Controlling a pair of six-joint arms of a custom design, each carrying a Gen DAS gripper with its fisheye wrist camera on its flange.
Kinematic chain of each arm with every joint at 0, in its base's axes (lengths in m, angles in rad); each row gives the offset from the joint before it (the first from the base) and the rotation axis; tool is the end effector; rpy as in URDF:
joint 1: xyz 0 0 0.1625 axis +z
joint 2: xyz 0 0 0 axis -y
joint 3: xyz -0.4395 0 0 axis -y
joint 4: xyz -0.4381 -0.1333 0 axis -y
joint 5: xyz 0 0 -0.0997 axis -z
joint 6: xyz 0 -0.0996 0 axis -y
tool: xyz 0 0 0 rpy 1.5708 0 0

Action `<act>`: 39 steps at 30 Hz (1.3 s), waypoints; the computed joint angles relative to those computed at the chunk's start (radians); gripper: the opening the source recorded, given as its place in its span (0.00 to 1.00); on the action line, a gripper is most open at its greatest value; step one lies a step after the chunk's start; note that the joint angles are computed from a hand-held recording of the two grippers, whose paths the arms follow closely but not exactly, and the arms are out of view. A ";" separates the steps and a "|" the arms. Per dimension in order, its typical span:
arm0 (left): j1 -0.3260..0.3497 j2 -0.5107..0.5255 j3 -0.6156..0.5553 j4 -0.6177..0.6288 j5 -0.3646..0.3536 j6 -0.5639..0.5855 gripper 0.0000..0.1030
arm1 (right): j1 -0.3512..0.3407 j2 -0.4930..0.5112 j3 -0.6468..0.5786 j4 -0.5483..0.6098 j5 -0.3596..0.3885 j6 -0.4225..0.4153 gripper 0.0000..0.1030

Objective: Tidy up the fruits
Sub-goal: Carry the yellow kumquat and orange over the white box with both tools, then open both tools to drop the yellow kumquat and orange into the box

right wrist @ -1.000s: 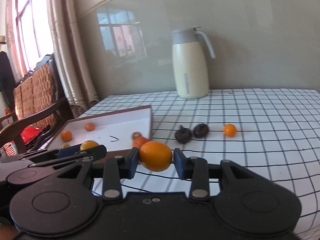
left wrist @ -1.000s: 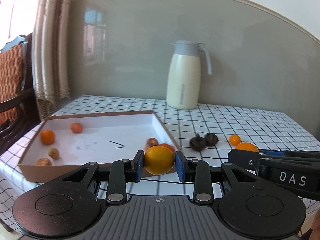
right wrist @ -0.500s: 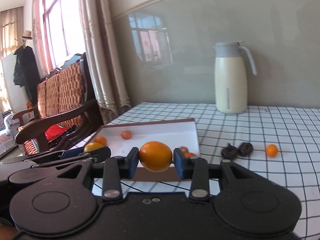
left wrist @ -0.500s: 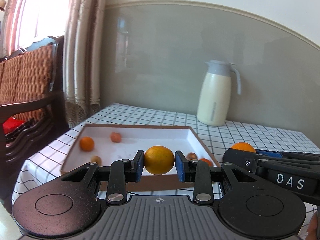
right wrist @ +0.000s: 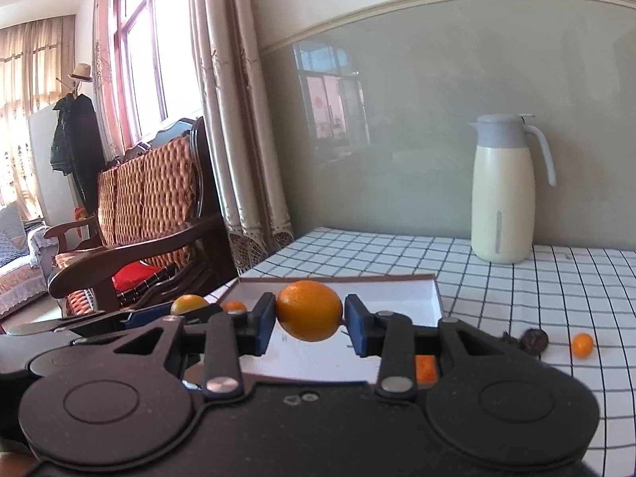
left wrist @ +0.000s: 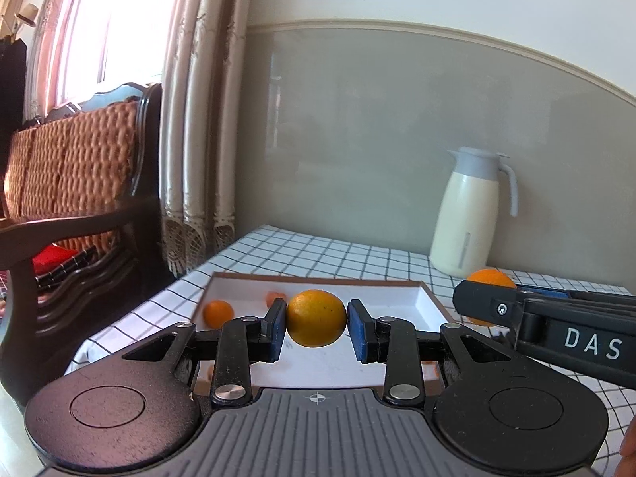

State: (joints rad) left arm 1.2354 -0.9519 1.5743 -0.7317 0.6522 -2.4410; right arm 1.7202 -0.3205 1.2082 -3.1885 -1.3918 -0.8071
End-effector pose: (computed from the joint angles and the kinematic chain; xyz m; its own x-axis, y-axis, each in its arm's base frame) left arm -0.0238 -0.7138 0.1726 -0.6601 -0.4840 -0.5746 0.5097 0.2734 -0.8158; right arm 0.2734 -0.8015 -0.0454 -0.5806 -0.7147 0.3899 -0.7668 0.3190 -0.5570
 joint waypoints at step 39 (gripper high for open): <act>0.160 0.181 -0.413 0.241 -0.008 -0.019 0.33 | 0.008 0.453 -0.818 0.347 -0.210 0.066 0.32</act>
